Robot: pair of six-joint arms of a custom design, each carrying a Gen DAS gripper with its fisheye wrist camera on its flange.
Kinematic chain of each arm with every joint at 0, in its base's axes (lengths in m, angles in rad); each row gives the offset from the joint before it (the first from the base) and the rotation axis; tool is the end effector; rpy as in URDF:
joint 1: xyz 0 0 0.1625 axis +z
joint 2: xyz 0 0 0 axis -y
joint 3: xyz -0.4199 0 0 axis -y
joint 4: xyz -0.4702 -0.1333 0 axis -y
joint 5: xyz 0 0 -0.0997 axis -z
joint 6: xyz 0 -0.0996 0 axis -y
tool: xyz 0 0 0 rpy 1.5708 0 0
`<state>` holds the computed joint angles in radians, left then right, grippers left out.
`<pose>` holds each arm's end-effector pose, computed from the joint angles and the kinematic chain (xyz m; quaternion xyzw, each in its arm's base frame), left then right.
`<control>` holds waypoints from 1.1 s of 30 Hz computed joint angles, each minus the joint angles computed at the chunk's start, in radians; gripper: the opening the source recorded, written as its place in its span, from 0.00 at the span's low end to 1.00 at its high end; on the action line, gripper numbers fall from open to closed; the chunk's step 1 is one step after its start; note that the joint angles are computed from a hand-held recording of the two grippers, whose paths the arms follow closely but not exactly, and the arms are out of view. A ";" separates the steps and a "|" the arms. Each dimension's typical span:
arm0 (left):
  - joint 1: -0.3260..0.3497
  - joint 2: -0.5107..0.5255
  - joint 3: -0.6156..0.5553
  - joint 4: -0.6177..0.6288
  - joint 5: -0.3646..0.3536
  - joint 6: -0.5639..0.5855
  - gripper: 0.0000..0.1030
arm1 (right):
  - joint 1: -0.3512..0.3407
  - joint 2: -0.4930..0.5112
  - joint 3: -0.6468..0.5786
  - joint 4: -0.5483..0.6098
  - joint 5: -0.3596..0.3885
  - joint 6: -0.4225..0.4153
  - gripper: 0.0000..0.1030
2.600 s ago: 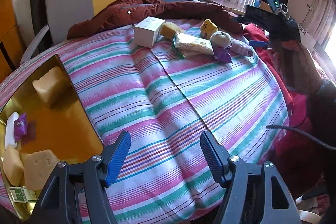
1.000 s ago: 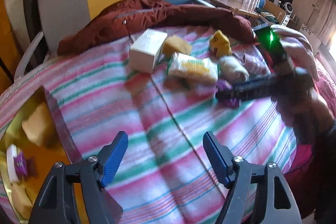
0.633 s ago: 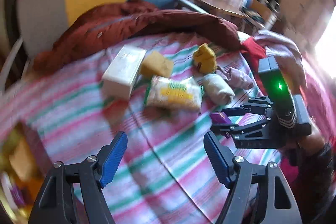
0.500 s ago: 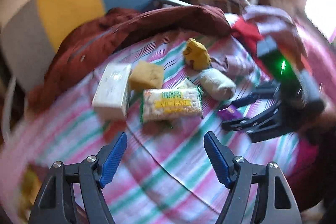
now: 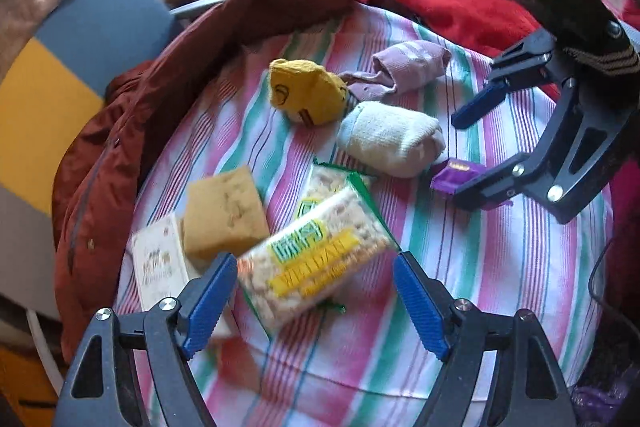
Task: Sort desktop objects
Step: 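Grasp the purple snack packet with the right tool while the left tool grasps a WEIDAN packet, then lift the WEIDAN packet with the left tool while the right tool lifts the purple packet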
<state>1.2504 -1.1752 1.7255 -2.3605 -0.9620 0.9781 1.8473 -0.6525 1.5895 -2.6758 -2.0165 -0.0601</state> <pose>-0.0332 -0.7042 0.2483 0.5442 0.7761 -0.0117 0.3184 0.2850 -0.6732 -0.0334 0.1445 -0.9612 0.1051 0.2101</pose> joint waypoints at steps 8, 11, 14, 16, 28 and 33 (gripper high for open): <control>0.002 0.073 -0.072 0.119 0.027 0.087 0.80 | -0.011 -0.008 0.013 -0.040 0.000 0.061 0.79; 0.011 0.104 -0.117 0.208 0.027 0.008 0.77 | -0.009 -0.006 0.014 -0.040 -0.001 0.070 0.81; 0.021 0.102 -0.120 0.234 0.007 -0.040 0.67 | -0.010 -0.013 0.018 -0.050 0.001 0.070 0.81; 0.028 0.087 -0.105 0.207 -0.015 -0.064 0.60 | -0.012 -0.018 0.022 -0.057 0.008 0.077 0.81; 0.069 -0.107 0.087 0.168 -0.104 -0.423 0.48 | -0.025 0.011 -0.002 -0.049 0.106 0.070 0.81; 0.077 -0.225 0.241 0.037 -0.076 -0.533 0.48 | -0.007 0.038 -0.028 0.023 0.072 0.049 0.81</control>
